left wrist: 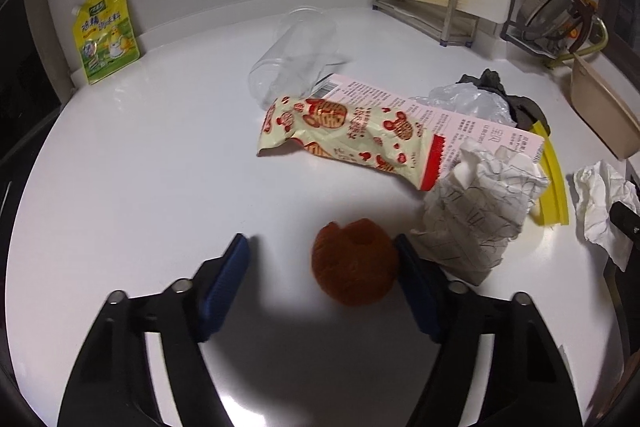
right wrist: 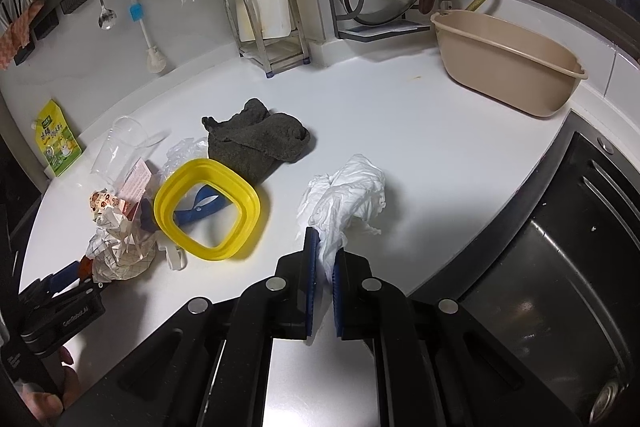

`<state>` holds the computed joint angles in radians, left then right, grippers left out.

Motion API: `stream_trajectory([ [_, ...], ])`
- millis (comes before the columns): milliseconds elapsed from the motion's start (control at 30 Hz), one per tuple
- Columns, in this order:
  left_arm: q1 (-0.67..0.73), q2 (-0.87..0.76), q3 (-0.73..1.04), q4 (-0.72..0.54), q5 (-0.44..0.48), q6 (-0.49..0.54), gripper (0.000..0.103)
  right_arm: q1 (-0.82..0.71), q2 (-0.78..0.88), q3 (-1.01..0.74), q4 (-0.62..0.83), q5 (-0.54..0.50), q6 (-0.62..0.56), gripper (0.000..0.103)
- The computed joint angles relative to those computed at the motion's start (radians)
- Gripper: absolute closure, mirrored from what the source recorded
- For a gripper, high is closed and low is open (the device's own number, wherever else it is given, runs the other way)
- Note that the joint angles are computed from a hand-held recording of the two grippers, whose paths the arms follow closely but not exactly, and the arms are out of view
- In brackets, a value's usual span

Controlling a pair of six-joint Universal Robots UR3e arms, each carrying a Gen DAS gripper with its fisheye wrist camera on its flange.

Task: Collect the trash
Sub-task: 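Grasp the orange peel with the left tool while the right tool grasps white tissue, then carry the orange peel and tissue over the grey bin and open both tools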

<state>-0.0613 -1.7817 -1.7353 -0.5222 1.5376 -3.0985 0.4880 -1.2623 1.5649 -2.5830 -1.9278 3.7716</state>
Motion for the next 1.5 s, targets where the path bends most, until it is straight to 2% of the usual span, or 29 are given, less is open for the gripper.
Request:
stream_trajectory([
  [33, 0.001, 0.005, -0.001, -0.003, -0.009, 0.007, 0.048, 0.002, 0.0, 0.0, -0.002, -0.002, -0.001, 0.096],
  [100, 0.006, 0.019, -0.009, -0.011, -0.032, 0.019, 0.069, 0.004, 0.002, -0.001, -0.004, -0.006, -0.002, 0.096],
  [300, 0.053, 0.087, -0.082, 0.003, -0.111, 0.047, 0.08, 0.017, 0.002, 0.003, -0.017, -0.024, -0.003, 0.096],
  [567, 0.123, 0.281, -0.268, 0.06, -0.174, 0.124, 0.083, 0.079, -0.021, 0.014, -0.002, -0.096, 0.007, 0.096],
  [767, 0.153, 0.47, -0.369, 0.016, -0.217, 0.164, 0.083, 0.166, -0.075, 0.059, 0.019, -0.16, 0.062, 0.096],
  [1067, 0.195, 0.824, -0.532, -0.185, -0.314, 0.284, 0.083, 0.417, -0.111, 0.099, 0.111, -0.28, 0.29, 0.096],
  [1233, 0.235, 1.047, -0.618, -0.341, -0.358, 0.363, 0.083, 0.573, -0.064, 0.014, 0.261, -0.361, 0.435, 0.096],
  [1433, 0.36, 1.315, -0.687, -0.631, -0.439, 0.519, 0.082, 0.661, -0.018, 0.011, 0.306, -0.318, 0.557, 0.096],
  [1500, 0.359, 1.373, -0.72, -0.656, -0.424, 0.538, 0.081, 0.673, 0.001, 0.014, 0.305, -0.297, 0.574, 0.096],
])
